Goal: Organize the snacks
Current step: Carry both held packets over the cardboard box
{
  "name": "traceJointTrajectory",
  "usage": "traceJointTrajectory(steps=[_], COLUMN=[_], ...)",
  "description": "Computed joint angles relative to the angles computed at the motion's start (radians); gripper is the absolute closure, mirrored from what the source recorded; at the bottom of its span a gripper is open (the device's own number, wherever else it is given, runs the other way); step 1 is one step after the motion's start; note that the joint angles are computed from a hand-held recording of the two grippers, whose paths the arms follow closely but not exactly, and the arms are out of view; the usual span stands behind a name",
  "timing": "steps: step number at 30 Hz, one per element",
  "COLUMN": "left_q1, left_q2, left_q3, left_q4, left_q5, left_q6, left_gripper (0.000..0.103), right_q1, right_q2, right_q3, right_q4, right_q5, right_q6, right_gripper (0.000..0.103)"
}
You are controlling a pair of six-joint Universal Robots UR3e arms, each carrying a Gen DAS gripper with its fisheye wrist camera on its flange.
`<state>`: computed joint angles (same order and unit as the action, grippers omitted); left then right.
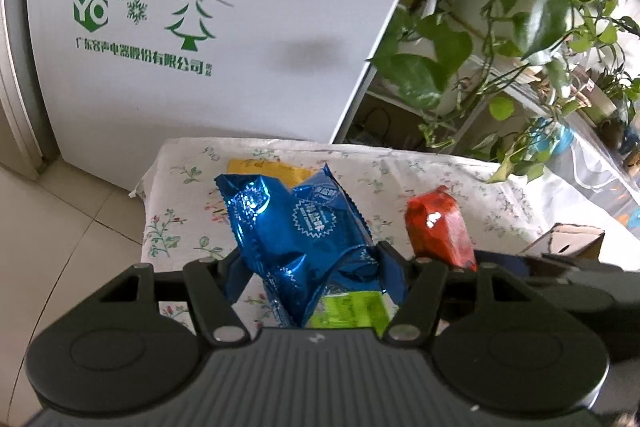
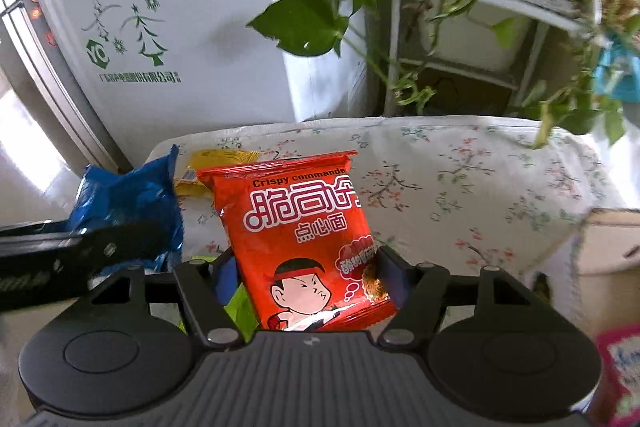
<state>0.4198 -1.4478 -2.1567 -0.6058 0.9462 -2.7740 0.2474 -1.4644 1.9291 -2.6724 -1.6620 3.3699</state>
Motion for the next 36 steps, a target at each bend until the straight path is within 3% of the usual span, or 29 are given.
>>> traceJointTrajectory(steps=[10,17,28,36], left_q1=[-0.075,-0.121,-0.214,-0.342], left_q2=[0.125,0.210,0.207,0.189], left_q3=[-0.029,-0.071,-0.050,-0.051], left_q4=[-0.021,-0.022,0.072,0.151], left_q5=[0.066,0.118,0.154,0.171], left_q6=[-0.055,-0.102,-0.212,-0.275], left_gripper=[0.039,0.039,0.039,0.039], right_q1=[-0.017,-0.068,-0.222,-0.491], right_q2=[-0.342,-0.537,-0.690,-0.950], right_q3=[0.223,0.373,0.402,0.420], right_q4=[0.023,0.009,0.035,0.236], right_q5=[-0.025,-0.012,0.148,0.309], right_q6=[0.051,0.001,-0.065,-0.142], right_gripper=[0.027,0.027,0.027,0.027])
